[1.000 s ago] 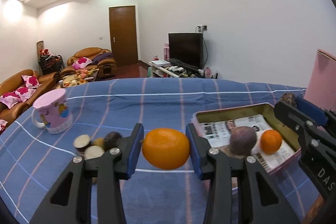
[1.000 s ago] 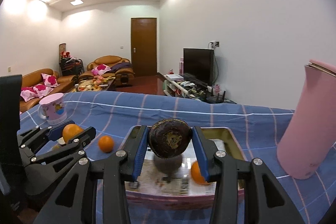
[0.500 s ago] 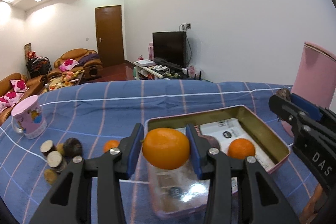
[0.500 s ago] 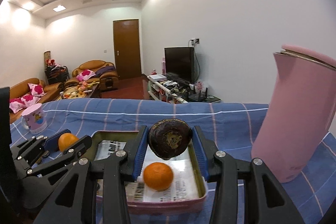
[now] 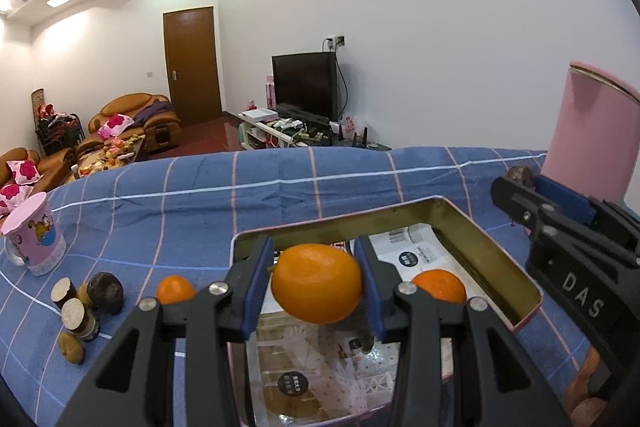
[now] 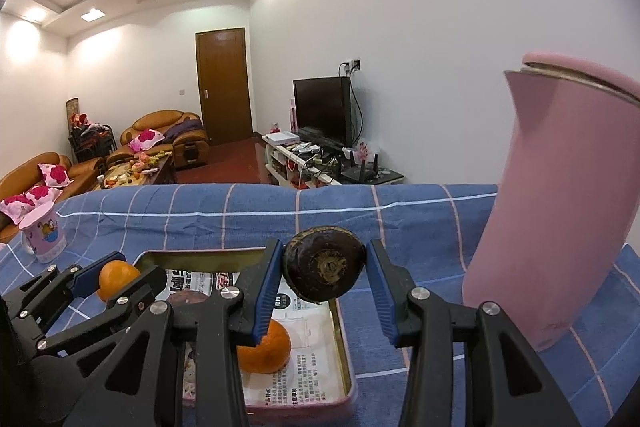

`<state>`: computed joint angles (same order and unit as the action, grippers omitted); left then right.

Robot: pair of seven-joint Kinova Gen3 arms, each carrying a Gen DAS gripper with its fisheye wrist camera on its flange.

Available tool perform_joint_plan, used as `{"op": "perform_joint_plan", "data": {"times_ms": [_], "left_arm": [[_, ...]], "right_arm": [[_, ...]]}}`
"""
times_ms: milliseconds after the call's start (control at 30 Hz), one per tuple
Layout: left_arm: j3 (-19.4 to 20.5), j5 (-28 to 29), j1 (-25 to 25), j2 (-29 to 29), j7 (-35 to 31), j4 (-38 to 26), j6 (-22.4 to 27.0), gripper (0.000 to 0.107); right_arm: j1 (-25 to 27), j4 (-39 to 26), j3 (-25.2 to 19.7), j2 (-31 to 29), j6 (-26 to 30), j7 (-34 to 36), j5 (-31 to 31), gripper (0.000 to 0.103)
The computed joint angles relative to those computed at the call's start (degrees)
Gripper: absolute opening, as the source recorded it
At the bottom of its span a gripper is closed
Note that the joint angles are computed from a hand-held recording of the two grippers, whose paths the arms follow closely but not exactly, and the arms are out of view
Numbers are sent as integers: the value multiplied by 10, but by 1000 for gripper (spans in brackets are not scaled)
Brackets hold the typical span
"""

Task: Organize fruits
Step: 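Carry the orange and dark fruit over the tin box and lower them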

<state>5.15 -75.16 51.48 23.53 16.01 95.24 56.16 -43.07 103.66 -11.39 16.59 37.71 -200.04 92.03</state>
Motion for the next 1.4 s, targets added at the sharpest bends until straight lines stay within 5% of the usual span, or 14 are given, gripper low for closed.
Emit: {"op": "perform_joint_plan", "data": {"times_ms": [400, 1033, 1300, 1400], "left_arm": [[-12, 46, -5, 19, -57, -43, -2, 43], [-42, 124, -12, 26, -123, -73, -26, 43], [-43, 112, -16, 14, -99, -52, -47, 43], [-41, 109, -18, 13, -98, -50, -45, 43]], "right_arm": [[-12, -36, 14, 24, 2, 65, -49, 45], [-7, -80, 82, 40, -140, 273, -255, 45], [170, -79, -69, 51, -237, 456, -427, 45], [159, -75, -49, 46, -250, 506, -487, 45]]}}
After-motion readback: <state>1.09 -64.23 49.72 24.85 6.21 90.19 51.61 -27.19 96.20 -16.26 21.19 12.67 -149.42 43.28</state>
